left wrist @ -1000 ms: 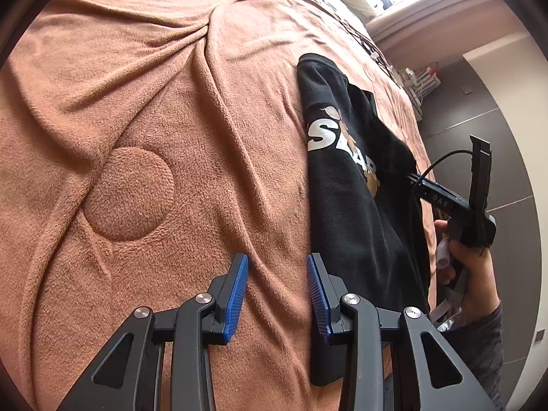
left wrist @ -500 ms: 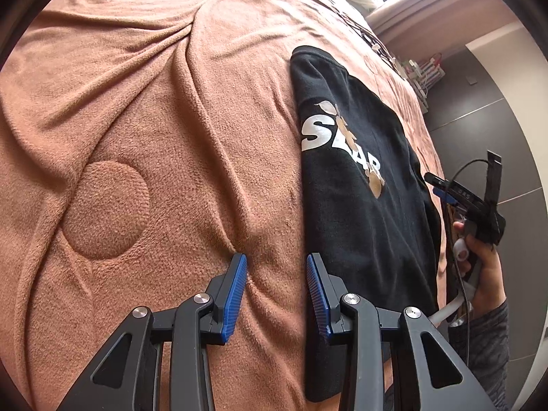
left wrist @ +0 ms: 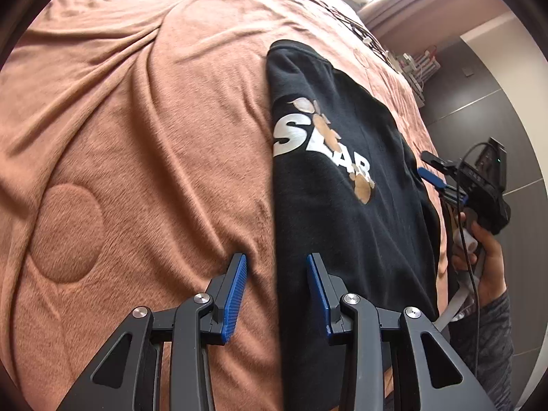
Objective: Fold small clothes
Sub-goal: 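Move both tools to the edge of the folded black shirt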
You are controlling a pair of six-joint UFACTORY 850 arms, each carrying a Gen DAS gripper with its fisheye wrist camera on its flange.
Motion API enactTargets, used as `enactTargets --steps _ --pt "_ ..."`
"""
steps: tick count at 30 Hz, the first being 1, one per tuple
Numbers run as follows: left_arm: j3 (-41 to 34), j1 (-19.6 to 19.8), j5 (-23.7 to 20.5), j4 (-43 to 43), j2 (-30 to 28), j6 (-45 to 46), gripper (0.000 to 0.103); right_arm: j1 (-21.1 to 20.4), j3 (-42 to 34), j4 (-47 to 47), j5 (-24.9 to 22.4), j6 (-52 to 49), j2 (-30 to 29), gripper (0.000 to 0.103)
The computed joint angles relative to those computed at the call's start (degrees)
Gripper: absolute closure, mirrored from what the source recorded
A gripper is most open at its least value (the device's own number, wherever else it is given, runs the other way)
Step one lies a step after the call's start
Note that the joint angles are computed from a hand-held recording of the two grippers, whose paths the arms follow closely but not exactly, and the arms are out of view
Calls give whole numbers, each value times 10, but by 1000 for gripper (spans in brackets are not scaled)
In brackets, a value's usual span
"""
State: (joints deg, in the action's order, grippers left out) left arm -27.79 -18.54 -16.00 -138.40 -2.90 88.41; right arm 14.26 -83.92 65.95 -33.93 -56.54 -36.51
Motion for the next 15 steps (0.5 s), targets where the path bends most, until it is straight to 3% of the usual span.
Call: enactTargets --steps 3,7,12,15 --pt "-9 4 -1 16 -9 -11 65 1 -44 -9 -16 30 -38 67" --pt "-22 8 4 34 -19 -21 65 6 -84 -35 -20 73 -66 98" --pt "-29 10 11 63 -21 -39 65 20 -70 -76 62 92 -41 103" --pt "-32 10 11 67 -23 -41 65 20 -67 -92 76 95 -30 103"
